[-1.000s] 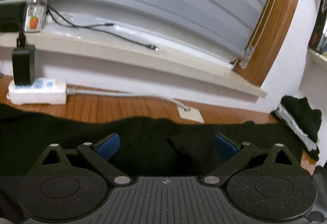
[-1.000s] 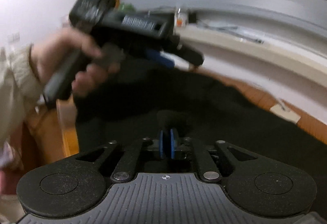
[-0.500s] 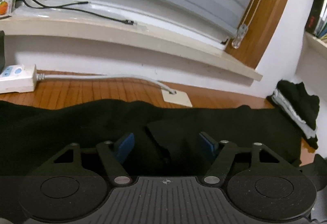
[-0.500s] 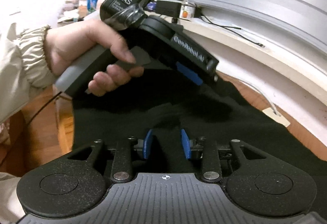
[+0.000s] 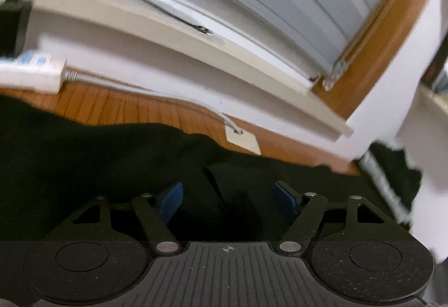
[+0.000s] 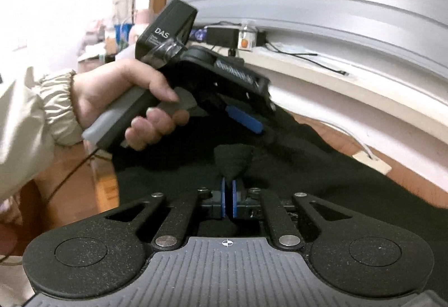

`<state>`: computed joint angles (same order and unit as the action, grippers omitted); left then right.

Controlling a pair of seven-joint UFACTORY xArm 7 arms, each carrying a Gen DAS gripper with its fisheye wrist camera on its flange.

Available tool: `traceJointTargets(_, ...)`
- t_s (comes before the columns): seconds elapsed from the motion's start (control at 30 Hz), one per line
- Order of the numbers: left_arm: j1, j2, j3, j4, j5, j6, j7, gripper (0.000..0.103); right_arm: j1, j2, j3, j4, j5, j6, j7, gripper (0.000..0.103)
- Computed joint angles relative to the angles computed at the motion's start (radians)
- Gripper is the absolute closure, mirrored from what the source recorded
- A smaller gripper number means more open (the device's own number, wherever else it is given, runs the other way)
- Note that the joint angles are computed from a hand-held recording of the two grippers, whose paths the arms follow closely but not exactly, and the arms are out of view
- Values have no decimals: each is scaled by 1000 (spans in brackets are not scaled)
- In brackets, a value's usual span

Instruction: Fold clothes

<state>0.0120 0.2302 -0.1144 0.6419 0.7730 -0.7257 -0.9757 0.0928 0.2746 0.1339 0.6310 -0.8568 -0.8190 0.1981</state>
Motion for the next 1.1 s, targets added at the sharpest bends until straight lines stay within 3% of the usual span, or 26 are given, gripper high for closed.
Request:
traceJointTargets(0.2, 2, 28, -21, 47, 79, 23, -77, 28, -5, 23, -3, -11, 11, 1, -17, 97)
traceJointTargets(0.4, -35, 67, -42, 108, 30, 112, -23, 29, 8, 34, 3, -31, 71, -63, -72, 97)
traceJointTargets(0.43, -40, 72, -46, 115, 15, 123, -3, 32, 8, 33, 3, -32, 72, -66, -73, 97)
traceJointTargets(0.5, -73, 66, -42, 114, -61, 158, 75, 48, 10, 36, 4, -27, 76, -67, -75, 97)
traceJointTargets(0.57, -85, 67, -46, 105, -108, 149, 145, 88, 13, 41, 4, -23, 84, -72, -82, 97)
traceJointTargets(0.67, -109, 56, -46, 79, -179, 122, 250, 95, 14, 46, 6, -16, 86, -85, -87, 97)
traceJointTargets(0.77, -117, 8, -42, 35, -233, 77, 316, 96, 18, 47, 9, -10, 89, -102, -90, 97)
traceJointTargets(0.87, -66, -73, -31, 2, -139, 31, 253, 95, 24, 45, 15, 13, 74, -107, -76, 97)
traceJointTargets(0.93, -62, -156, -1, -31, -119, 39, 265, 96, 40, 35, 26, 35, 67, -101, -67, 97)
traceJointTargets(1.0, -45, -240, 44, -54, -49, 61, 229, 96, 74, 31, 46, 77, 72, -86, -65, 97)
traceJointTargets(1.1, -13, -335, 152, -45, 158, 102, 104, 96, 132, 50, 76, 168, 81, -51, -52, 97)
